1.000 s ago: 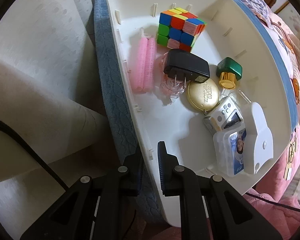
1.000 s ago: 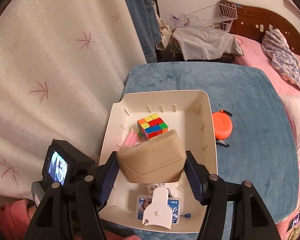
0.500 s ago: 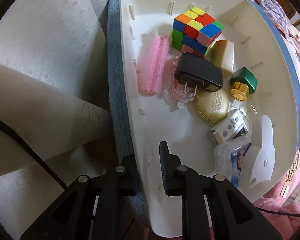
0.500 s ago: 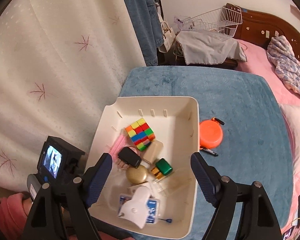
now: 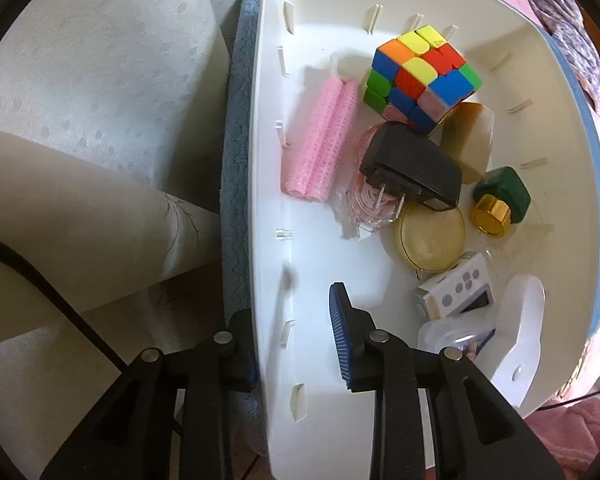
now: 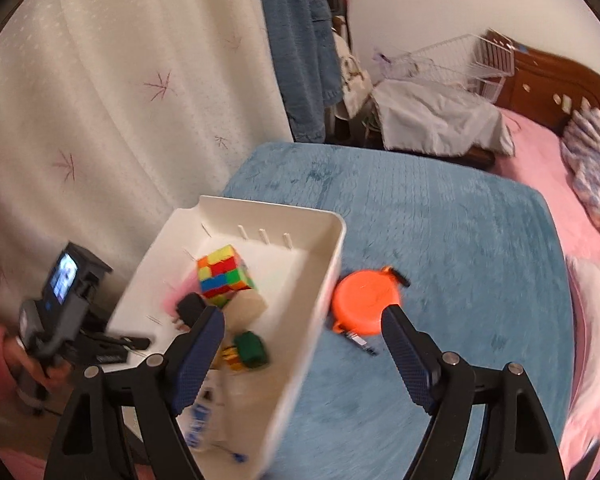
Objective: Organize rigid objects
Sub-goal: 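Move the right gripper to the orange tape measure and grasp it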
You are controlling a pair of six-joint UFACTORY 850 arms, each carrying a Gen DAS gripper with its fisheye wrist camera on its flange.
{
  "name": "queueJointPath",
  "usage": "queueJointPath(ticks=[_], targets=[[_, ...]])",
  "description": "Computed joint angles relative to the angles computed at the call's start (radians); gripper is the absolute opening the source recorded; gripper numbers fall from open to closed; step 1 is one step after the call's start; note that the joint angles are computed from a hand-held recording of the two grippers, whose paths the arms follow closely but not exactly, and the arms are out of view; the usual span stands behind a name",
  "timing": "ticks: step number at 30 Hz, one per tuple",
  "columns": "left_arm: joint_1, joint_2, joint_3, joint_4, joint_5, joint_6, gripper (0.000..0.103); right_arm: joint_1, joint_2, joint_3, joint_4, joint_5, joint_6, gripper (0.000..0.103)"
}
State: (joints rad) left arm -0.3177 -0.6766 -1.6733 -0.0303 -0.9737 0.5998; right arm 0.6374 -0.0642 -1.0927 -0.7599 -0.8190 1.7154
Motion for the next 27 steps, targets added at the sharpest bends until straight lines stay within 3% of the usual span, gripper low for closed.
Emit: queueJointPath(ticks=[7, 13, 21, 27], targets=[[-0.021, 0.006, 0.017, 0.048, 0.019, -0.047, 0.030, -0.052, 0.102, 0.178, -0.114, 0.155, -0.045, 0.081], [-0.045, -0.018, -0.014, 0.083, 0.000, -0.078, 0.030, -0.105, 0.130, 0.288, -0.211, 0.294, -0.092, 0.081], [-0.069, -0.069, -0.078, 0.107, -0.033, -0.119, 0.030, -0.156, 0.106, 0.375, -0.504, 0.432, 0.086, 0.081], [-0.079, -0.096, -0.105, 0.100, -0.034, -0.147, 0.031, -0.183, 0.054, 0.383, -0.689, 0.481, 0.224, 0.081]])
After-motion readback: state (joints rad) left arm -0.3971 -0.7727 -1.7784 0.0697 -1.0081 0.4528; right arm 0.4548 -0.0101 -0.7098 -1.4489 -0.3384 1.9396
